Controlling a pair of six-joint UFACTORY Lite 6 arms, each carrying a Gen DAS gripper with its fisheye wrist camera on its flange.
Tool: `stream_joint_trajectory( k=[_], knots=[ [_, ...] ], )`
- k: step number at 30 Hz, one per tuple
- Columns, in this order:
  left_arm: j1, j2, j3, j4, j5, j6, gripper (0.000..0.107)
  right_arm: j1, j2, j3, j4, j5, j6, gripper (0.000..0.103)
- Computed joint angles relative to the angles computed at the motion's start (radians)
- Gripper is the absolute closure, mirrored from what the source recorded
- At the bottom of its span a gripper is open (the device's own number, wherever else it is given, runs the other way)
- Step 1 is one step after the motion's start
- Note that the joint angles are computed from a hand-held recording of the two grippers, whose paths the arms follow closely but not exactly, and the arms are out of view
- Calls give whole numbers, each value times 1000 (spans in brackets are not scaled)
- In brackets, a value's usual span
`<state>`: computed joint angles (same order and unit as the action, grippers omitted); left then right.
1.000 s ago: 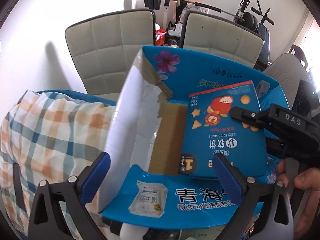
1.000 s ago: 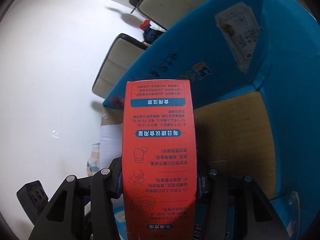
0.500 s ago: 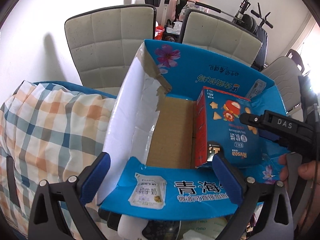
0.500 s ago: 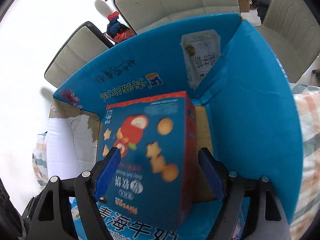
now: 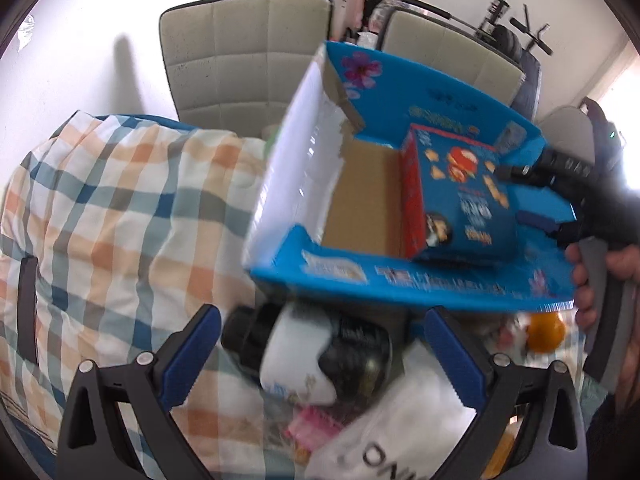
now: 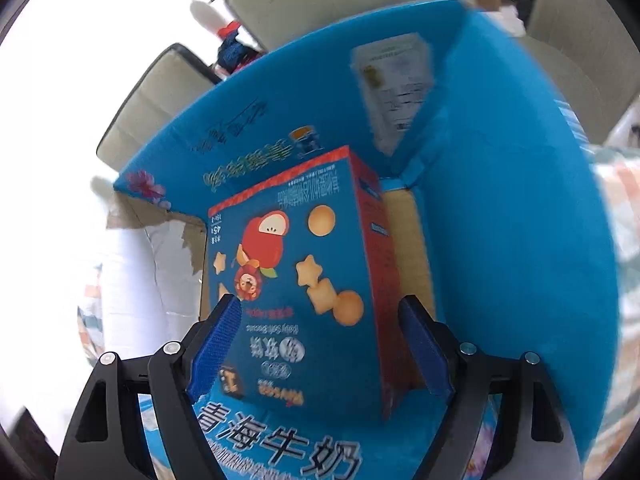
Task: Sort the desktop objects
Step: 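Lower the biscuit box into the blue cardboard box and open the right gripper, then grasp the white bag with the left gripper while the right gripper reaches the yogurt bottle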
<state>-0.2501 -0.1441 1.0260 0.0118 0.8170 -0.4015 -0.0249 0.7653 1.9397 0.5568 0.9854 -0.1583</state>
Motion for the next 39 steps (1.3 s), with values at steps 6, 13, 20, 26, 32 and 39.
stream_joint_trajectory(
  k=[6,13,20,26,32,39],
  knots=[
    [-268,-154,-145,134,61,-143,4,-108,-560,-547,22,-85,-225,20],
    [-311,-143,-154,80,42,-150,4,-344,-1023,-970,-122,42,-300,20],
    [-390,-155,-216,113,-9,-150,4,-565,-1194,-1222,-86,138,-446,20],
    [-304,-112,-248,-83,-78,15,4,-545,-1241,-1258,-130,152,-433,20],
    [-376,-140,-280,-31,-78,-43,4,-486,-1271,-1286,-157,134,-377,20],
    [-330,-199,-393,-286,-160,136,33,-400,-1274,-1264,-170,127,-310,20]
  ],
)
